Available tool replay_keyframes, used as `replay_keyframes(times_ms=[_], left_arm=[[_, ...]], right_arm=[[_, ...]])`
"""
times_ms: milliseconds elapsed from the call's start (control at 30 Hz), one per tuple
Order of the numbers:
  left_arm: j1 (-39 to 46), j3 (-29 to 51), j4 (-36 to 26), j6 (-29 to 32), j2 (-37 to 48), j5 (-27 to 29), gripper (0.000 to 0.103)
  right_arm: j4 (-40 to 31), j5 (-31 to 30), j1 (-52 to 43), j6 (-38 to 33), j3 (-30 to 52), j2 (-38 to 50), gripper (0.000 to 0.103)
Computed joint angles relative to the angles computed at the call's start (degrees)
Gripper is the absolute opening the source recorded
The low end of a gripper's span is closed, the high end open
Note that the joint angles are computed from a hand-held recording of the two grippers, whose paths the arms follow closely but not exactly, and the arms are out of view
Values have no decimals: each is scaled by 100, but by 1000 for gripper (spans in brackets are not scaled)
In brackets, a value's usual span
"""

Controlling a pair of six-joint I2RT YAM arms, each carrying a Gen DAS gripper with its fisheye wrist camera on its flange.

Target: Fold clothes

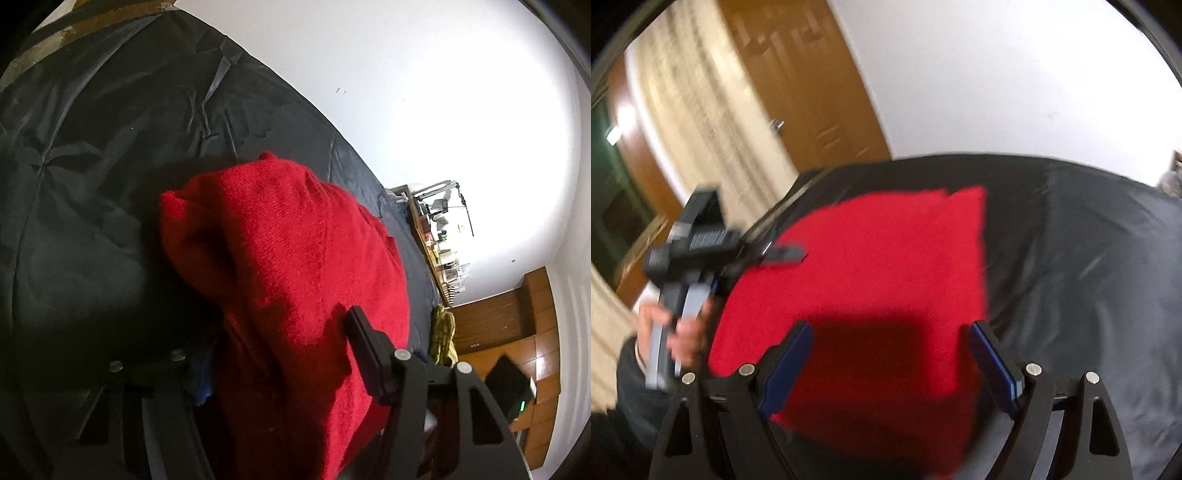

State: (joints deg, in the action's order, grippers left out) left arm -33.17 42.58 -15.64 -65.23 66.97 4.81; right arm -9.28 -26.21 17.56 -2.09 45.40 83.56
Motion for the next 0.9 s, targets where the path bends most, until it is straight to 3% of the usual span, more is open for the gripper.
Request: replay_keyframes(times_ms=[133,200,300,467,533,700,800,867,900], left_arm=[[119,-57,68,192,42,92,65],[136,-378,-282,223,-644,138,65],[282,-546,-310,307,-875,314,65],[334,-609,-184,409,-910,404,65],[583,-782,-577,584,-1377,578,65],[414,-713,-553,593,-1276,398,65],[247,-637,-562,611,-1183,234,65],[123,-571,-627,612,-1159,121,65],[72,-545,-633,619,-1128,71,65]], right_arm=[[-306,-340,-285,133,1077,1118,88],[-456,-587,-380,302,1605,1703,88],[-543,-866,-472,460,2133,2319,88],[-531,-871,-182,368,2194,2523,88],[-391,-778,-43,364,2172,2548,88],[-306,-583,300,281,2216,2624,88],[-274,-425,426,262,2192,2619,73],[-212,-490,416,294,2110,2580,57],[-154,-524,406,315,2042,2543,56]])
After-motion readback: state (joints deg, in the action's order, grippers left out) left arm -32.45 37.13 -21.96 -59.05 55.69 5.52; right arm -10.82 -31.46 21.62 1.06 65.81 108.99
